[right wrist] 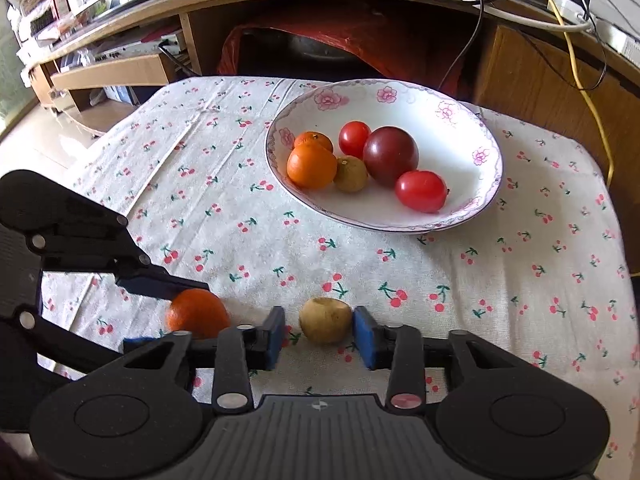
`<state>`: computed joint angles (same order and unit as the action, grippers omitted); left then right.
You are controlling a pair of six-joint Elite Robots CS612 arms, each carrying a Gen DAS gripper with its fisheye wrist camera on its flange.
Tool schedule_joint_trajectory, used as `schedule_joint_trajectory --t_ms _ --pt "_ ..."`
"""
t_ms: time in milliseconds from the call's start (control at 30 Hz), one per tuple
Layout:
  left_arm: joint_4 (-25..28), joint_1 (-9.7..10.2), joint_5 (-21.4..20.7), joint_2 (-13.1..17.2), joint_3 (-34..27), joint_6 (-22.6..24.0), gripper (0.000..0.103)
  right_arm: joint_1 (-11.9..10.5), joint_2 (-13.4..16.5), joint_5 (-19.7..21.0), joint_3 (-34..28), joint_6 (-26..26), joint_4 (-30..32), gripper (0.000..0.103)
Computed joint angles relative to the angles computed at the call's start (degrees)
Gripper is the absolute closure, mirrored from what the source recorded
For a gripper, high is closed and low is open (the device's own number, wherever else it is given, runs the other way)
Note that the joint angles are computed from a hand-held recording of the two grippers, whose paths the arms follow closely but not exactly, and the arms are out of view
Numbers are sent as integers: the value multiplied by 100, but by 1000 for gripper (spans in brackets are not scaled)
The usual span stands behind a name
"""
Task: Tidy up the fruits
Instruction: 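Grasp the tangerine with the left tool while the right tool grasps the tan fruit, then carry the tangerine and tan fruit over the bowl and lower them in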
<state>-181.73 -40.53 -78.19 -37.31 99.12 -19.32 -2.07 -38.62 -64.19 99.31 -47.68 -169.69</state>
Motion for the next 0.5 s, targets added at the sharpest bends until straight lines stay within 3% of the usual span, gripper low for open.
schedule_joint_trajectory --t_ms 500 --pt "25 -184 243 -88 95 182 64 -191 -321 -75 540 227 -317 78"
